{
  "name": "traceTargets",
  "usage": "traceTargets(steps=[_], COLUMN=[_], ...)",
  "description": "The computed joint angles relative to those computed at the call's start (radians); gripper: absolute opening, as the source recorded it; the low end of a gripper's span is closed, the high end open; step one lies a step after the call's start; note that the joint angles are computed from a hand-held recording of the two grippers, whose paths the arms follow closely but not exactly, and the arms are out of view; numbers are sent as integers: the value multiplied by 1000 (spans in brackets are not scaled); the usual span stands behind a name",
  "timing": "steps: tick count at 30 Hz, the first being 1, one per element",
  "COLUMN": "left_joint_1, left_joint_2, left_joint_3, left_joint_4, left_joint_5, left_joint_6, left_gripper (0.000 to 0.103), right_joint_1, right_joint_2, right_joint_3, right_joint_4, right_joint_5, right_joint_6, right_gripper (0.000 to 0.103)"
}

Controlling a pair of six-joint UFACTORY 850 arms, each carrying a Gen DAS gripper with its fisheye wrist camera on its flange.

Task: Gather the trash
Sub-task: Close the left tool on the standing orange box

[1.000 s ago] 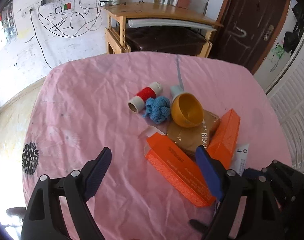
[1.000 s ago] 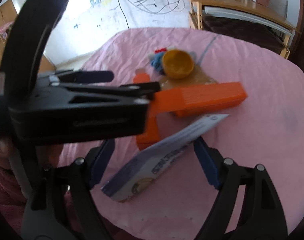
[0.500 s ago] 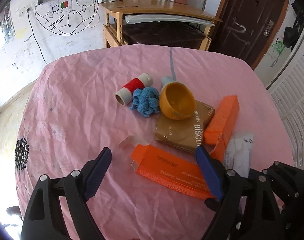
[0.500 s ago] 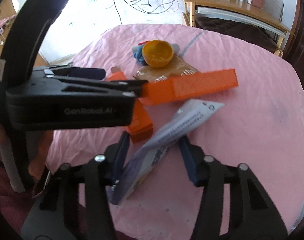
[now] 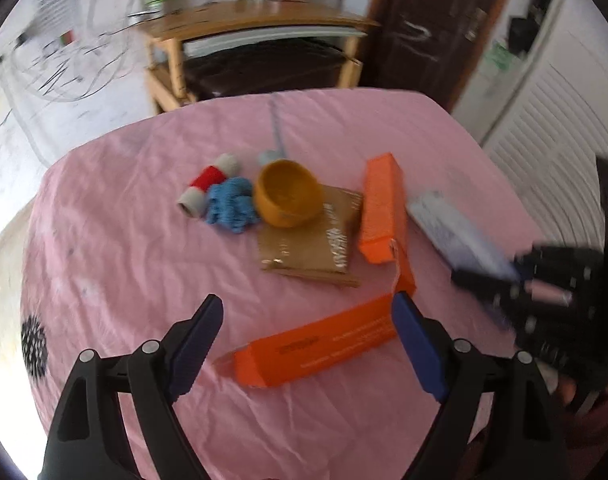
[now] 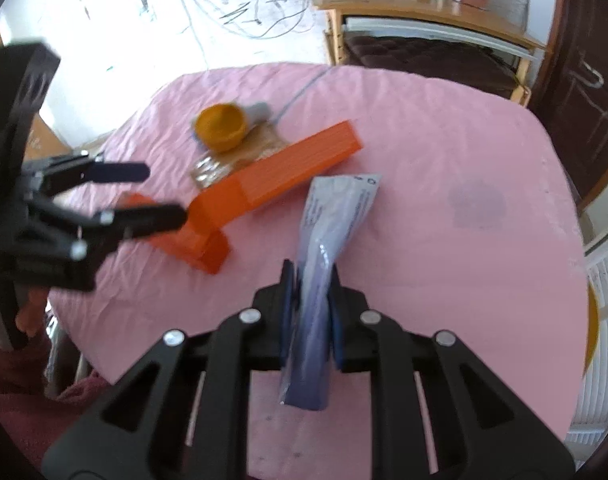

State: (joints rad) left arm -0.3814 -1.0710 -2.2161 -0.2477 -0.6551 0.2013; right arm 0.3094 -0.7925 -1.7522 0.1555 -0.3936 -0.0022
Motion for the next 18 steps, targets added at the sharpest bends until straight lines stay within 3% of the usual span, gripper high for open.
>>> traceTargets(steps=[5, 11, 18], left_joint_1=[-6, 22, 11], left_joint_2=[-28, -41, -92], left_joint_3=[-50, -92, -168], left_joint_4=[42, -27, -14], left_joint_5=[-47, -140, -212], left_joint_6=[-46, -135, -181], left_gripper=[95, 95, 95], right_joint_1=[-8, -15, -39], right_joint_2=[13, 12, 30], right_joint_3=[18, 21, 59], right_joint_4=[-35, -36, 88], right_joint_5=[18, 37, 73], right_joint_6=[42, 44, -69], right_gripper=[15, 15, 15])
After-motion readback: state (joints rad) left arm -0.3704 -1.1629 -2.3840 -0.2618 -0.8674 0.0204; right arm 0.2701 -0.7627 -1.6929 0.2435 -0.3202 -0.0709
